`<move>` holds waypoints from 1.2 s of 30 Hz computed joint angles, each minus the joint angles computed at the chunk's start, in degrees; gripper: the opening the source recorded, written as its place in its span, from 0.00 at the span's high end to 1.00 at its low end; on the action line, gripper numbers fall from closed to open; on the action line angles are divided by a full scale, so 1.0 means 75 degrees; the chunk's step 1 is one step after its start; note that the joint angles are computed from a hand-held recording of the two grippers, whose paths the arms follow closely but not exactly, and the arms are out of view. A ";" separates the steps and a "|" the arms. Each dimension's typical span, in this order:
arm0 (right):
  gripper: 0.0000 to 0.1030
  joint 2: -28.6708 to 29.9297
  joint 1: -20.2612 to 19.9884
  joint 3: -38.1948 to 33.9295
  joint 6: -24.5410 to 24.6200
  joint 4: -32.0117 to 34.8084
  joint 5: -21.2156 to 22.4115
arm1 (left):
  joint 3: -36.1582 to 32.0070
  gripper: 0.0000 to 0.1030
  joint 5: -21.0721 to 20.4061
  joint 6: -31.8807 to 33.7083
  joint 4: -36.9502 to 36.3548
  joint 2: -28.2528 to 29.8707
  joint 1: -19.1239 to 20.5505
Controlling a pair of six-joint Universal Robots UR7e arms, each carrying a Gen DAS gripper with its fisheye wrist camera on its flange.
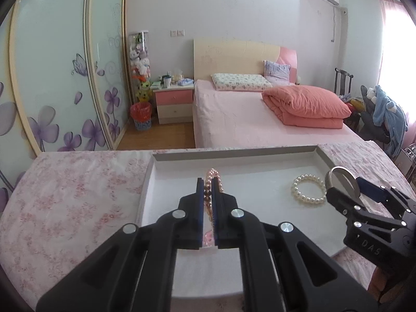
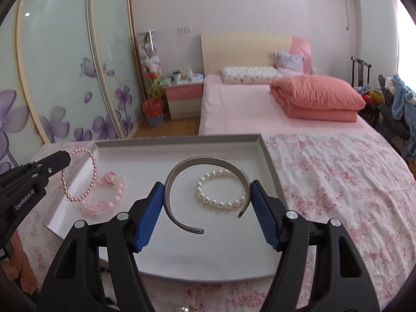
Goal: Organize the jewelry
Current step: 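Open both tools to drop the bracelet and cuff into the tray, then withdraw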
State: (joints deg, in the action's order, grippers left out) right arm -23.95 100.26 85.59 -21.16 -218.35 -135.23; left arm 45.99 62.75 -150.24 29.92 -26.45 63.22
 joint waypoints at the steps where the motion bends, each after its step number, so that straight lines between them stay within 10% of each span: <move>1: 0.34 0.0005 -0.0021 -0.0044 0.0104 0.0151 -0.0025 | -0.0273 0.93 -0.0002 -0.0024 0.0180 0.0168 0.0032; 15: 0.33 -0.0129 -0.0001 -0.0010 0.0287 0.0456 -0.0168 | -0.1902 0.81 -0.0065 -0.0306 0.1167 0.1009 0.0154; 26: 0.34 -0.0509 0.0321 0.1005 0.0152 -0.0494 -0.0404 | 0.0635 0.76 -0.0254 -0.0351 0.0043 -0.0677 0.0064; 36: 0.41 -0.0958 0.0443 0.2757 0.1452 -0.0211 -0.0346 | 0.3215 0.63 -0.0038 -0.0426 -0.0487 -0.2342 0.0089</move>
State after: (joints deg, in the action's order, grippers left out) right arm -31.14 103.58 106.27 -10.27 -219.93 -137.82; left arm 70.10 62.46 -153.44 26.27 -44.01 63.89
